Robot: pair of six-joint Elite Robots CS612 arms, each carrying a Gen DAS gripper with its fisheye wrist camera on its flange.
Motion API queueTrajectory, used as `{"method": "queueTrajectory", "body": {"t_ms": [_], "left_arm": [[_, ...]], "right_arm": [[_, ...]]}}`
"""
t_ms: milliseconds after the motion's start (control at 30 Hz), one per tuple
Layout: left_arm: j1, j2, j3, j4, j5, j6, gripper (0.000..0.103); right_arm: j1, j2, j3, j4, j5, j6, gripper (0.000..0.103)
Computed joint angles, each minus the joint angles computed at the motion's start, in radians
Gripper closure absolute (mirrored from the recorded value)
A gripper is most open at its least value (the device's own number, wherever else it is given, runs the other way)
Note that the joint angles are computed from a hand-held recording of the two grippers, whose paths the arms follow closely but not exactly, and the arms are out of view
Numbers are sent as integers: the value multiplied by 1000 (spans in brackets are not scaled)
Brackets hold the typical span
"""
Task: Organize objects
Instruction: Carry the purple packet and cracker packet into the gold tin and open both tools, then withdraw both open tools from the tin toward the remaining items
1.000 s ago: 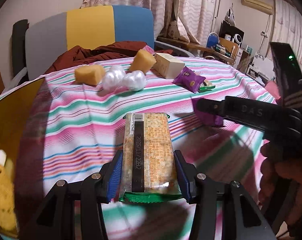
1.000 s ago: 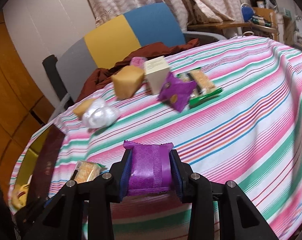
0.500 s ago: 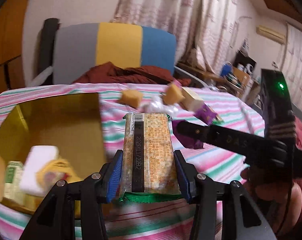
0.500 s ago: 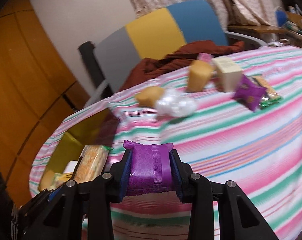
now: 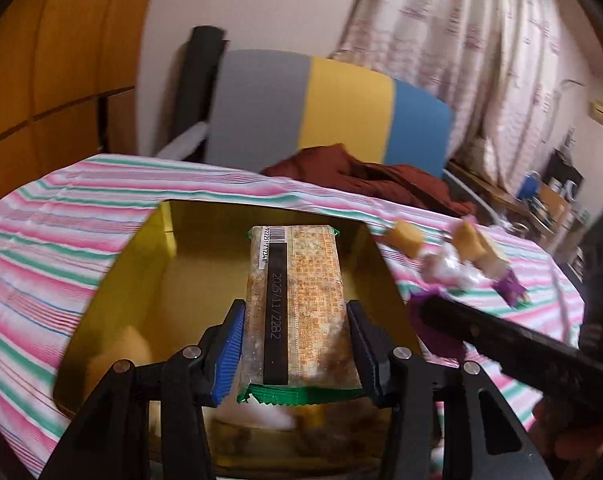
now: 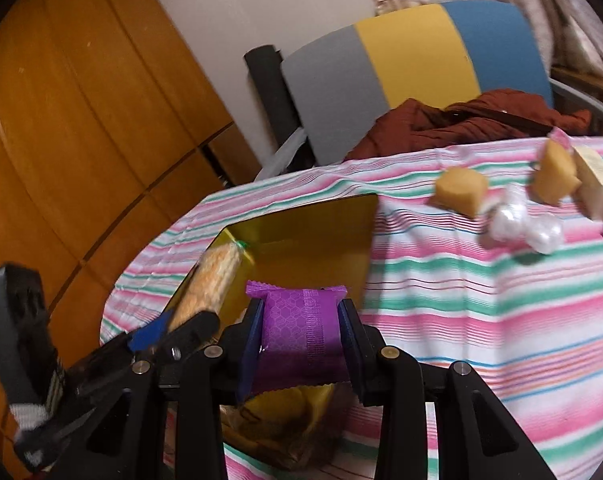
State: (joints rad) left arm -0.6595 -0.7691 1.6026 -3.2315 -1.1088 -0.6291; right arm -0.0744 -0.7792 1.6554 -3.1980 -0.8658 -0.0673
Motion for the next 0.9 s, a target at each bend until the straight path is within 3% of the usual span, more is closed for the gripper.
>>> {"method": "queueTrajectory", "body": {"t_ms": [167,233,300,400,500,600,733,900], "left_arm": [[33,-3,0,60,-17,-48,53],[44,-3,-1,84,-25,-70,53],[50,-2,-2,105,-29,-87,53],[60,3,-15,152,-38,-96,53],[59,-1,-22,216,3,-141,48],[57,-8,-11,214,25,-177,40],[41,-16,9,178,76,-203,40],[25,-19,14,152,71,-195,39]], "right_arm": [[25,4,-14,60,-38,-7,61],[23,3,-6,46,-33,0,49],[19,0,9,15,-37,6,44],[10,1,12,-1,-29,22,43],[3,0,16,-6,-28,34,43],[-5,0,22,-14,-26,50,43],[-14,-3,33,-26,-22,66,43],[-23,0,34,-29,-27,88,41]]}}
